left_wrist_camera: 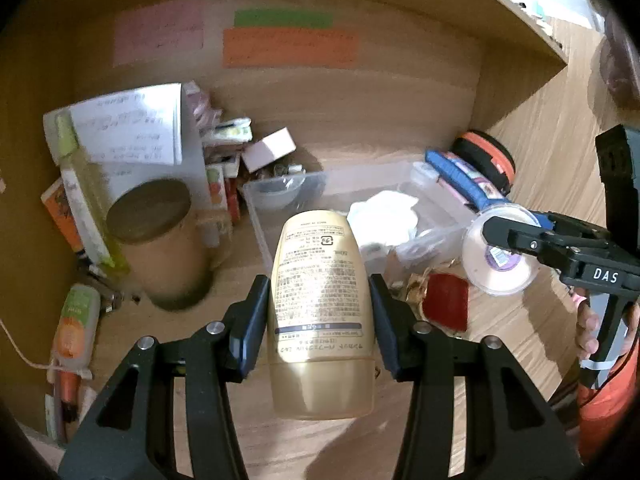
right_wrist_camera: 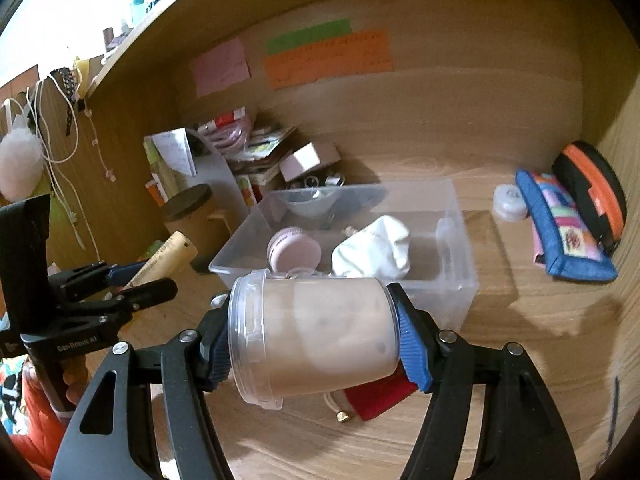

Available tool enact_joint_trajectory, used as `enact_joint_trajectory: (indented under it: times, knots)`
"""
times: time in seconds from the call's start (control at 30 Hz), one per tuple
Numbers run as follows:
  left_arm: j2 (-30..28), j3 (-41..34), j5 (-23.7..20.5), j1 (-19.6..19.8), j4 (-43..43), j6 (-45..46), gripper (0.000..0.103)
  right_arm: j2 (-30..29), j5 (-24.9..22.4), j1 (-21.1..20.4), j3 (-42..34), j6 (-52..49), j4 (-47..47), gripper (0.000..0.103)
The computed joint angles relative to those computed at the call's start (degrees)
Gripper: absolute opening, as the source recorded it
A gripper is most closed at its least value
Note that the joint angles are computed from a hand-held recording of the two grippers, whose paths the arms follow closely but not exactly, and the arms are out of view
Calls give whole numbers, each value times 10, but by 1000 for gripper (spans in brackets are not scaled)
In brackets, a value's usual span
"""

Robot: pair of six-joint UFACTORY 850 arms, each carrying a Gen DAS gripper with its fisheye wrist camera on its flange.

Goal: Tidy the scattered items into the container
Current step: 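Carry the beige bottle with left while right carries the pale jar over the container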

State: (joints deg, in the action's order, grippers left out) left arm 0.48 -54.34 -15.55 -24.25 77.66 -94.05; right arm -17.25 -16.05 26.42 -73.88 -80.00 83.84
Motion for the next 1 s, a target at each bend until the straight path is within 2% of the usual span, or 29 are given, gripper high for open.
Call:
enact_joint_trajectory:
  times: [0.33,0.53,0.7,1.0]
  knots:
    - [-34,-50,28,14,-20,41,48,-15,-15,-21,-41,36,-35,64]
    - [-66,-88,33,23,-99,128,48,-41,-24,-32,-82,77,-71,64]
    - [-101,-124,42,31,-222,252,48,-65,-30,-37,-113,100,-95,64]
    - [-159,-182,43,35,-375,412,48,-119,-46,-46,-174,161,-161,64]
